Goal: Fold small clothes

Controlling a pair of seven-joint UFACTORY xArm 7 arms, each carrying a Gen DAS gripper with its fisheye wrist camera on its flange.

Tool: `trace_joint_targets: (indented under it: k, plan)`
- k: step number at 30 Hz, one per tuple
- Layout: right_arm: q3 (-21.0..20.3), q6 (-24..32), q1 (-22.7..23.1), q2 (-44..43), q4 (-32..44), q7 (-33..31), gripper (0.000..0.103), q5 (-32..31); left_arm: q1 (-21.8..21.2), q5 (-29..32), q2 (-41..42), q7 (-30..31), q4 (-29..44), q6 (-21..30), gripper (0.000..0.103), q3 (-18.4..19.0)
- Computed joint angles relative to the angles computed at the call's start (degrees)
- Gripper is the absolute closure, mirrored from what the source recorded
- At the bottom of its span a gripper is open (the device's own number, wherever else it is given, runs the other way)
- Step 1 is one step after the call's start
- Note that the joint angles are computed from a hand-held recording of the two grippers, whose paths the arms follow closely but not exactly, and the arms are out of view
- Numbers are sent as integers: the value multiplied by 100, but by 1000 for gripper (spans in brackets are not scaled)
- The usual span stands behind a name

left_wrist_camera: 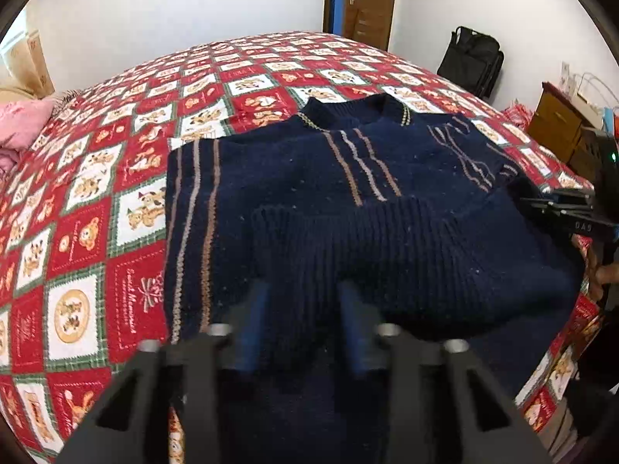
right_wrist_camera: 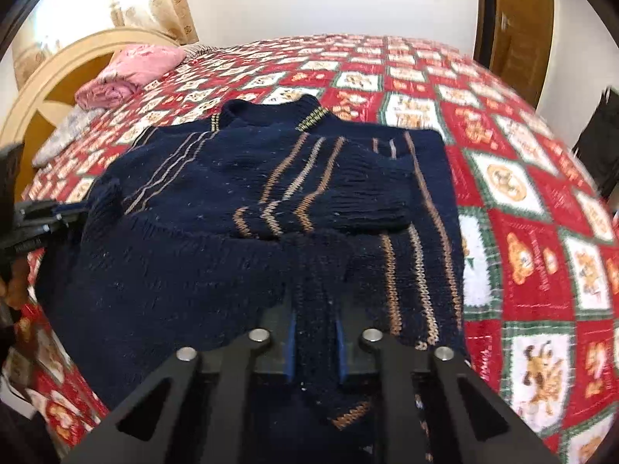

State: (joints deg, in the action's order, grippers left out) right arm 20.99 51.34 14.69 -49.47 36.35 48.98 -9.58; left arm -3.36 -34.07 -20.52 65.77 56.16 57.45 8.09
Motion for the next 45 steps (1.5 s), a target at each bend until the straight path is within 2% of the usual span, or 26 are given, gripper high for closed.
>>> trace_joint_targets:
  k: [4,6,10,14,19,22,26,29,35,37,40,42,44,45]
  plan:
    - [117,108,-40,-389,104,243,90,-8,35,-230,-100,-20,58,429,85,167]
    - [130,153,-98,-587,186,291,91,-51,74,-289,-222,-49,5,424,85,174]
    - [168,261,-331,-685,480,216,91,-192,95,-639,-351,-238,163,694,85,375]
    - [138,201,-577,-522,781,-23,91,-367,83,-865,-375,-440,362,691,85,379]
    - [22,-74,-982,-12,1284,-464,91,-705,12,-889,-209,-735,633,289,85,208]
    - [21,-328,-1417,449,1579,-609,91,-1083,-17,-956,132,-1109,1016,47,85,119]
    - [-17,-786,-1869,1020,1603,-292,91,-1373,-58,-940,678,-1521,1454,-441,85,-137]
    - [63,-857,-2098,1524,1578,55,91,-1675,-104,-726,940,-1688,1498,-1038,85,-413]
    - [-155,-1149,-1956,2089,1213,617,90,-2147,-155,47,1675,-2283,1568,-1694,84,-786]
    - [-308,-1155,-1817,2239,1201,606,90,-2148,-133,319,1841,-2525,1553,-1876,81,-855]
    - [-554,-1235,-1647,2318,1183,570,90,-2071,-69,518,2062,-2797,1637,-1854,67,-894]
    - [-739,-1151,-1509,2454,1233,421,86,-1808,-43,777,2116,-3124,1635,-1975,38,-932]
    - [-921,-1133,-1406,2517,1237,316,80,-1539,23,771,2192,-3367,1750,-1918,30,-921]
    - [-1054,-1257,-1343,2512,1186,232,80,-1355,60,679,2219,-3386,1822,-1810,30,-919]
